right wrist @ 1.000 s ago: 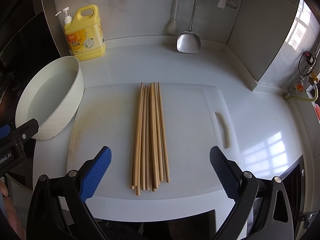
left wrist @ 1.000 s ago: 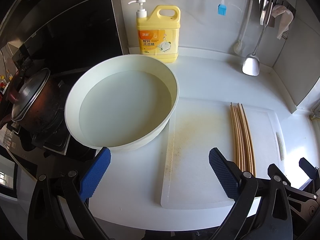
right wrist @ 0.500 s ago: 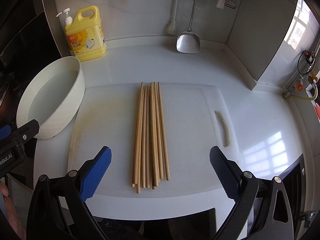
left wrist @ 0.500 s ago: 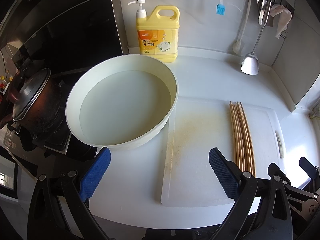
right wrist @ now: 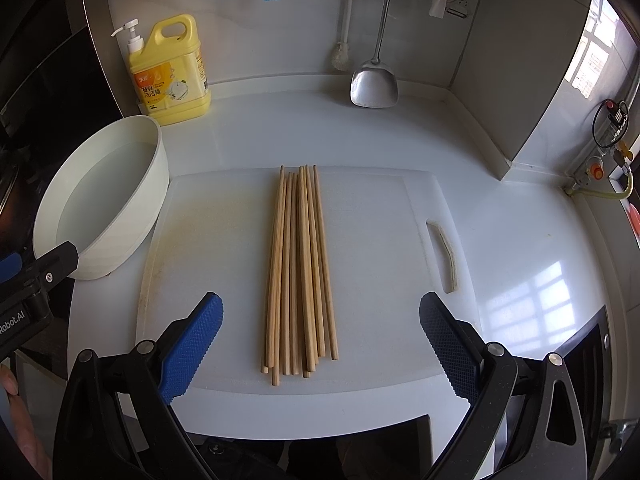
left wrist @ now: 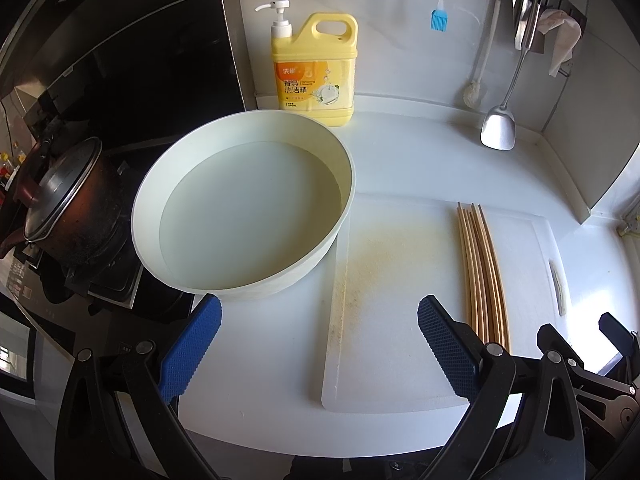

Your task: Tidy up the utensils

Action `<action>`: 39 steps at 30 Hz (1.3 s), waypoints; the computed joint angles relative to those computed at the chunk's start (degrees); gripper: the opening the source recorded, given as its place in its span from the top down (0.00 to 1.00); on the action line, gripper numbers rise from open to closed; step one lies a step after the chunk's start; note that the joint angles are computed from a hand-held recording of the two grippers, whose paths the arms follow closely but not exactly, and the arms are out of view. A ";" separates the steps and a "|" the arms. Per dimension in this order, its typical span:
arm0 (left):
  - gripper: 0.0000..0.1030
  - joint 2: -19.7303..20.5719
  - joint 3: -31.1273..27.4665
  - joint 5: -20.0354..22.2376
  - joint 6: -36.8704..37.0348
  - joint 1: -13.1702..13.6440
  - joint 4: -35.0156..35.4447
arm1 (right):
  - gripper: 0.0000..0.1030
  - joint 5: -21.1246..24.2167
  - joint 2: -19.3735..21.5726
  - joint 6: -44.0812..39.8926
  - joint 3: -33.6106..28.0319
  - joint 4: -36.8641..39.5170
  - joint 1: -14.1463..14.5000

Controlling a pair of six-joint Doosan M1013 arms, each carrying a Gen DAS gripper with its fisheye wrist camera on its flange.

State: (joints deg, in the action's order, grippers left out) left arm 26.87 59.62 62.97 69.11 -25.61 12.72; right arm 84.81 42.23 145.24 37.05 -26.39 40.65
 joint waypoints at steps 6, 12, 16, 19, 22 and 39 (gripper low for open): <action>0.06 0.03 -0.22 0.22 0.07 0.02 -0.21 | 0.09 0.12 0.07 -0.02 -0.18 0.03 0.01; 0.06 0.11 -0.37 0.33 0.06 0.03 -0.24 | 0.09 0.22 0.12 -0.11 -0.38 -0.04 -0.02; 0.06 0.10 -0.35 0.31 0.31 0.08 -0.41 | 0.09 0.03 0.17 -0.43 -0.57 0.54 -0.12; 0.06 -0.02 0.01 -0.13 0.83 0.10 -0.41 | 0.09 -2.10 -0.67 0.03 1.16 1.80 -0.40; 0.06 0.11 0.08 -0.38 2.92 0.32 -1.63 | 0.09 -3.91 -1.83 1.61 3.61 2.16 -0.58; 0.06 2.38 0.76 -5.91 13.09 -0.45 -8.93 | 0.09 -12.67 -6.57 9.11 16.00 -2.71 -1.53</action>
